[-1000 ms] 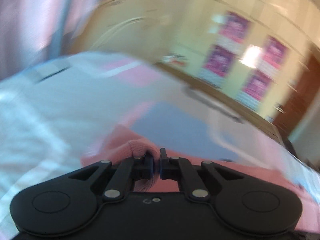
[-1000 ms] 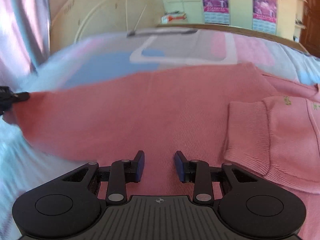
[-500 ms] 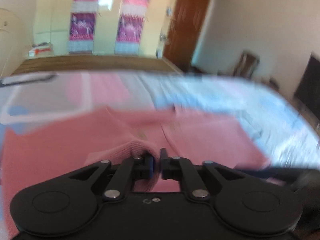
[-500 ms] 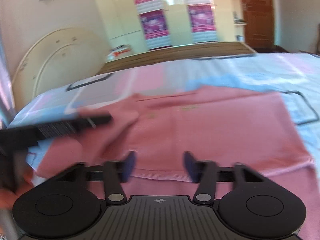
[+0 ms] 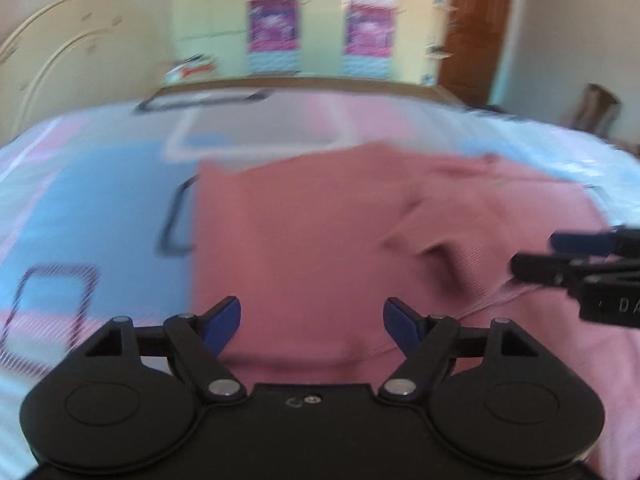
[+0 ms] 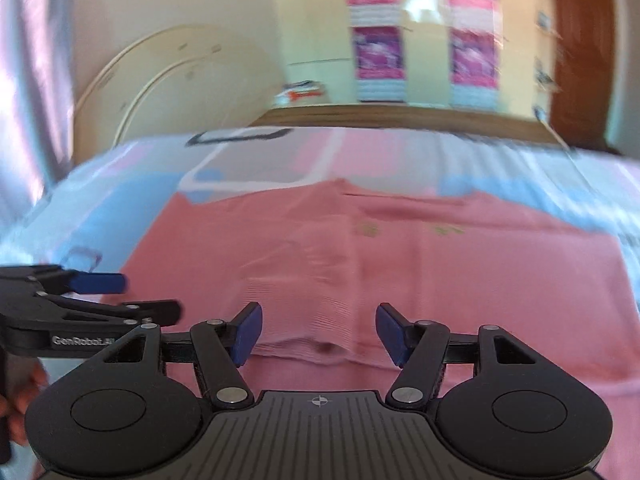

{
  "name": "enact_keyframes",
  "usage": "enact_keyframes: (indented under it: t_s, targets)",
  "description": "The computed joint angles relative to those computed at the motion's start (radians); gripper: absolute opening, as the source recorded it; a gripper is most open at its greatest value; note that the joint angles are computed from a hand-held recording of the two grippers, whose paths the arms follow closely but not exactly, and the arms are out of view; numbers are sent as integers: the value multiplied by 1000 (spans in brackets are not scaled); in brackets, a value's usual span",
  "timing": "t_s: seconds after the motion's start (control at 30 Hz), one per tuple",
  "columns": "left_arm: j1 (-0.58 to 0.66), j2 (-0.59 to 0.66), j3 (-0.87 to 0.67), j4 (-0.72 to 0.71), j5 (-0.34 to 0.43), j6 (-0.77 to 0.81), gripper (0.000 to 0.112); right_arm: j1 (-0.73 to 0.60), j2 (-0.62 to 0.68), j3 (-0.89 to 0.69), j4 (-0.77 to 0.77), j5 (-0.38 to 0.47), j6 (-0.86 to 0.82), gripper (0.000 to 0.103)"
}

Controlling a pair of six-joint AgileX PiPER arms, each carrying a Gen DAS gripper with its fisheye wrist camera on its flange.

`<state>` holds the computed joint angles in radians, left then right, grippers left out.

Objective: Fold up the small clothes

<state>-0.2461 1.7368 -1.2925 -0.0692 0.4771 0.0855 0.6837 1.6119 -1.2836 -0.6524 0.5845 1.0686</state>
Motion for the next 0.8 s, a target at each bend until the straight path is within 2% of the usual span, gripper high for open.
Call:
enact_keyframes:
  t_s: [0.17,0.23,0.3,0.33,0.37,0.43,0.47,0.5,0.57,0.7,0.8]
  targets:
    - [48,-14,55,56,-7,-54,76,71,110,-76,-75,62,-71,63]
    - [65,-13,58,33,-1,-22,76,97,133,-89,-123,77,-82,70]
    - [54,-13,75,63,-20,-46,76,107,166,-111,-138,87,-114,70]
    - [52,-15,81,74,-31,-54,76,101,196,-144,-105,105,-162,67]
    - [51,-11,80,81,-39,-59,77,84,216,-163,-64,97,-194,60]
    - [44,-11,83,103,-45,-82,78,48,242,-189,-10,98,-221,35]
    - [41,-6,79,115,-47,-94,78,31,237,-179,1,84,-218,30]
    - [37,-3,78,128,-52,-106,79,12,219,-164,25,65,-217,18]
    - [22,1,84,176,-69,-146,81,-46,149,-102,86,-11,-170,16]
    - [-5,15,78,281,-85,-247,82,-165,0,16,101,-112,0,15]
    - [-23,26,80,392,-111,-341,81,-269,-89,98,240,-147,-49,15]
